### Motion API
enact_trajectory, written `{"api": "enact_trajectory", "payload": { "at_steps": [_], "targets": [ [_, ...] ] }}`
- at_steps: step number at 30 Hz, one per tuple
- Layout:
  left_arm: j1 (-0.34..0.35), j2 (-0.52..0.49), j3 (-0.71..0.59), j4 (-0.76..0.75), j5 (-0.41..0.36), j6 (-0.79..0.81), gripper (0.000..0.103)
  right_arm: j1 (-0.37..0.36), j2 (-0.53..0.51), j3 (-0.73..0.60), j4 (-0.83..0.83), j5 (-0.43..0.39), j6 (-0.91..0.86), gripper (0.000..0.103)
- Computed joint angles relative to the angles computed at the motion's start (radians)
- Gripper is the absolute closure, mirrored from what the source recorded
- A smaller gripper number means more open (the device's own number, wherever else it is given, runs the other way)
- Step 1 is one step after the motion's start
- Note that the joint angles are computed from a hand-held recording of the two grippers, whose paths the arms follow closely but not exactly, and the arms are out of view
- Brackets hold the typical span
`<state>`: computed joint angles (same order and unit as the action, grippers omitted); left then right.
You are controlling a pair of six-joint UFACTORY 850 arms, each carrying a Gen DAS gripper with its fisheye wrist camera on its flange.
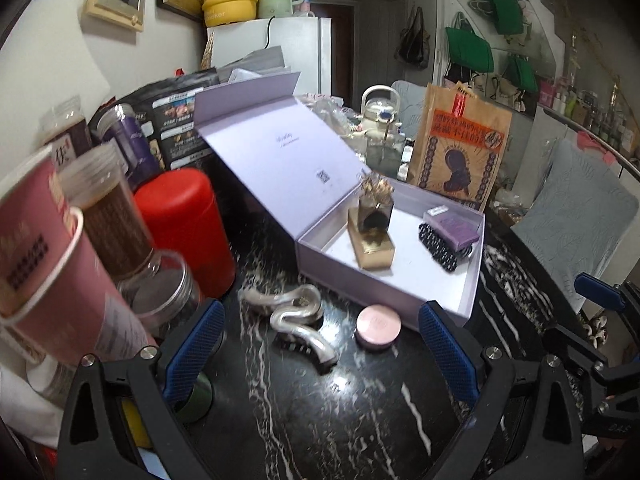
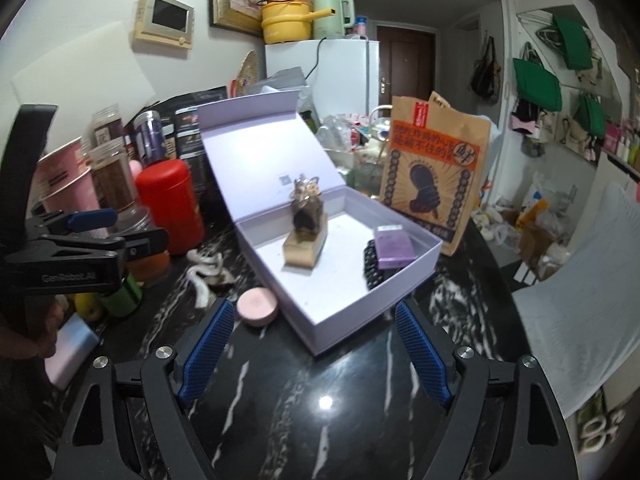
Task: Organize rigid objects
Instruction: 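Open both tools and withdraw them from the box toward the table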
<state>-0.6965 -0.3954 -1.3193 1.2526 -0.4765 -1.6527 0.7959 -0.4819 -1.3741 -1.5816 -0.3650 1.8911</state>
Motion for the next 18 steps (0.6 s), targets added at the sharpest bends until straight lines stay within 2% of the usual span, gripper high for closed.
{"api": "enact_trajectory", "payload": {
  "at_steps": [5, 9, 15, 18],
  "targets": [
    [0.002, 0.006, 0.037, 0.036, 0.018, -0.049, 0.004, 0.014, -0.009, 0.024, -0.03, 0.011, 0.048, 0.019],
    [0.002, 0.006, 0.062, 0.097, 0.052, -0.094, 0.004, 0.007, -0.018, 0.043, -0.082, 0.062, 0.13, 0.019],
    [0.012, -0.021, 0.064, 0.083, 0.1, -0.085, 0.004, 0.001, -0.046, 0.041, -0.06, 0.119, 0.126, 0.019],
    [0.021, -0.032, 0.062, 0.124, 0.103, -0.135, 0.004, -0.003, -0.059, 0.032, -0.045, 0.142, 0.119, 0.019]
  ]
}}
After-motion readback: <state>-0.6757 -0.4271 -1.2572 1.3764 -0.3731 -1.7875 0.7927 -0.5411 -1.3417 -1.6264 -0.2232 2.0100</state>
